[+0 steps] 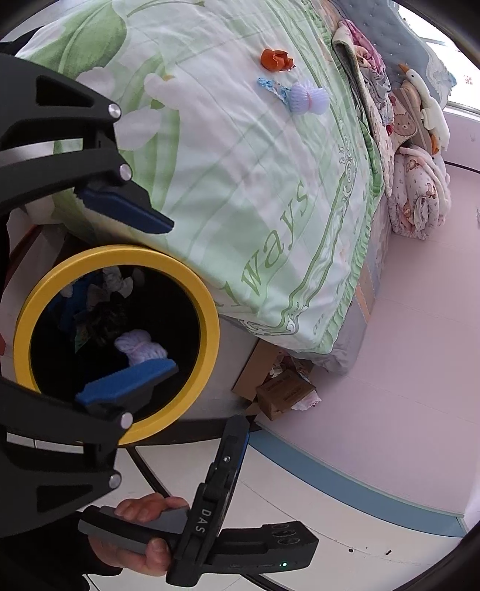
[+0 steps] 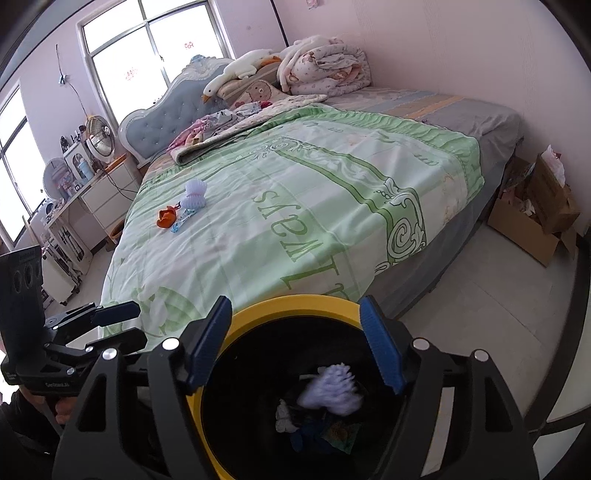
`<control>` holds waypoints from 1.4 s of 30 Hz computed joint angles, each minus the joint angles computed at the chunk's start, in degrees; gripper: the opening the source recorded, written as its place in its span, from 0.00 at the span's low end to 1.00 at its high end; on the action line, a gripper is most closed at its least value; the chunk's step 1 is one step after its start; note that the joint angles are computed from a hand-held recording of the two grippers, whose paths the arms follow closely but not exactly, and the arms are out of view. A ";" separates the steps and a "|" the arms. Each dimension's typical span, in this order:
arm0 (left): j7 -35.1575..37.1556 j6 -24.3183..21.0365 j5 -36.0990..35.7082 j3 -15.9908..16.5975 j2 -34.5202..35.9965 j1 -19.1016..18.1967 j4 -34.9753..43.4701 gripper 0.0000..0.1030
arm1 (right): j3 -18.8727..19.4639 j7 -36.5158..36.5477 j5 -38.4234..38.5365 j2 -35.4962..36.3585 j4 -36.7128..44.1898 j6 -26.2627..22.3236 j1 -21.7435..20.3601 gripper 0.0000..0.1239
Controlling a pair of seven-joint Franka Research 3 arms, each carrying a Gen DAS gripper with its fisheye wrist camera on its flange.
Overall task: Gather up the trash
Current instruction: 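Open right tool to drop lavender mesh while left tool drops black bag into bin, then move right tool to white mesh bundle while left tool moves to orange peel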
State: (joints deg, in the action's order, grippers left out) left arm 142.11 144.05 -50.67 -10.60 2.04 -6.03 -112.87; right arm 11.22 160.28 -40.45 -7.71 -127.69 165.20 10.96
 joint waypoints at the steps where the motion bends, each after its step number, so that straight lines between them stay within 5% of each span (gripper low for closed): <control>1: 0.06 -0.04 -0.12 0.06 0.07 0.08 0.11 0.65 | 0.11 0.54 -0.58 -0.10 0.15 -0.03 -0.18 0.55; 11: -0.27 1.74 -0.89 0.40 1.13 1.39 1.12 0.65 | -0.12 2.99 -6.19 2.10 4.58 -1.24 -0.02 0.55; 23: -2.84 6.29 -0.35 0.73 4.05 4.78 3.83 0.66 | -6.39 -7.34 1.02 14.71 18.36 -2.20 7.39 0.55; 33: -9.91 11.01 6.35 0.03 9.63 9.21 10.10 0.66 | -7.85 -23.20 14.74 30.23 37.67 -5.23 11.02 0.55; 42: -21.04 10.94 18.77 -0.81 19.17 12.67 21.74 0.66 | -7.86 -37.07 27.33 48.51 64.57 -14.70 12.61 0.55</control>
